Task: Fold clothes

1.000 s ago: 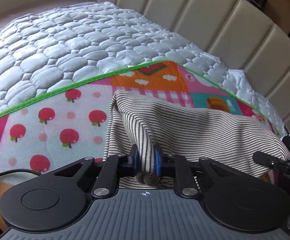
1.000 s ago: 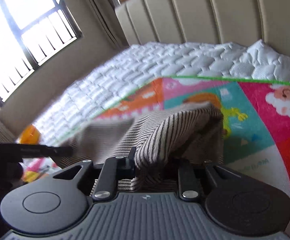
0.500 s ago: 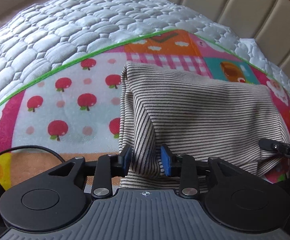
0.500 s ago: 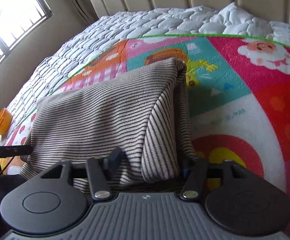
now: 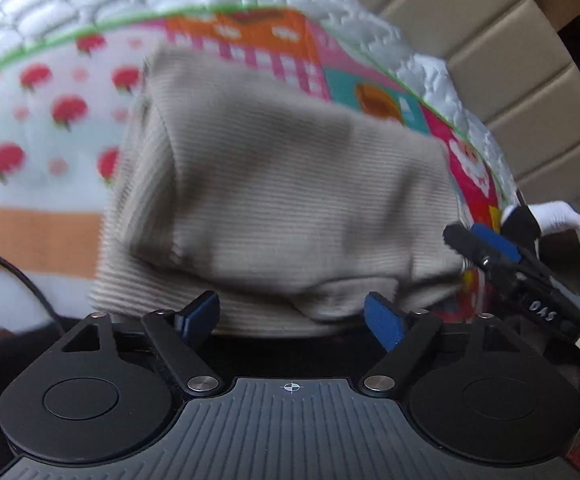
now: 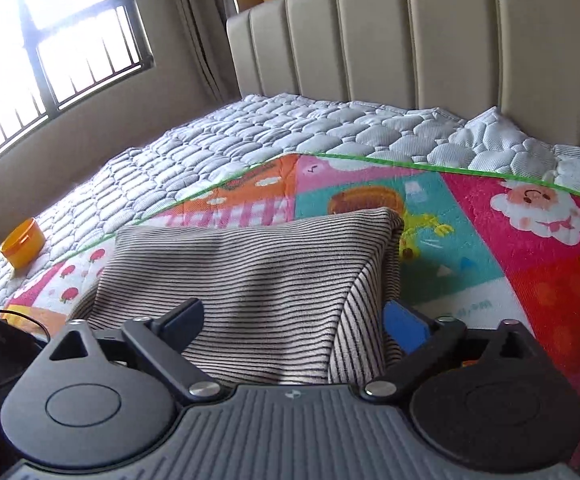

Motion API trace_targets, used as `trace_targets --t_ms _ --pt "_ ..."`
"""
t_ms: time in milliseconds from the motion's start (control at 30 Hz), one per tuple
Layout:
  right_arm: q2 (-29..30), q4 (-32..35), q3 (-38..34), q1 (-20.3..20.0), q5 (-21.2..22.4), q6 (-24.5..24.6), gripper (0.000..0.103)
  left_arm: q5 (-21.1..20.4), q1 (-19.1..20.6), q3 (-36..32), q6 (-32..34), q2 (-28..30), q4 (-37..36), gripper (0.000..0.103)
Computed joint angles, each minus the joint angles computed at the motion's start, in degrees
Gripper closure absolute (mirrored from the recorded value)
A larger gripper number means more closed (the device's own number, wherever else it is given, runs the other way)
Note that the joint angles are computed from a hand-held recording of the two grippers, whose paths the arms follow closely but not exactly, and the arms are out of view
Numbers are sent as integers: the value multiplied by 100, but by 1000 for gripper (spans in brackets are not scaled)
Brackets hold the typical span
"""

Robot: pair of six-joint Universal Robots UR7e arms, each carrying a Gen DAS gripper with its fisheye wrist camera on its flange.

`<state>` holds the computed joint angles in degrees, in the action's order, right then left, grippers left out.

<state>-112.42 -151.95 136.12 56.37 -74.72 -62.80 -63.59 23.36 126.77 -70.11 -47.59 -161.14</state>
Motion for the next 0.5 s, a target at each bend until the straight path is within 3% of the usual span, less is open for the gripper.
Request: trace_targets --t_ms 333,500 --pt "126 -138 68 122 -270 -78 0 128 567 -25 -357 242 -793 17" --pt "48 -94 117 235 -161 -366 0 752 745 -252 140 351 -819 17"
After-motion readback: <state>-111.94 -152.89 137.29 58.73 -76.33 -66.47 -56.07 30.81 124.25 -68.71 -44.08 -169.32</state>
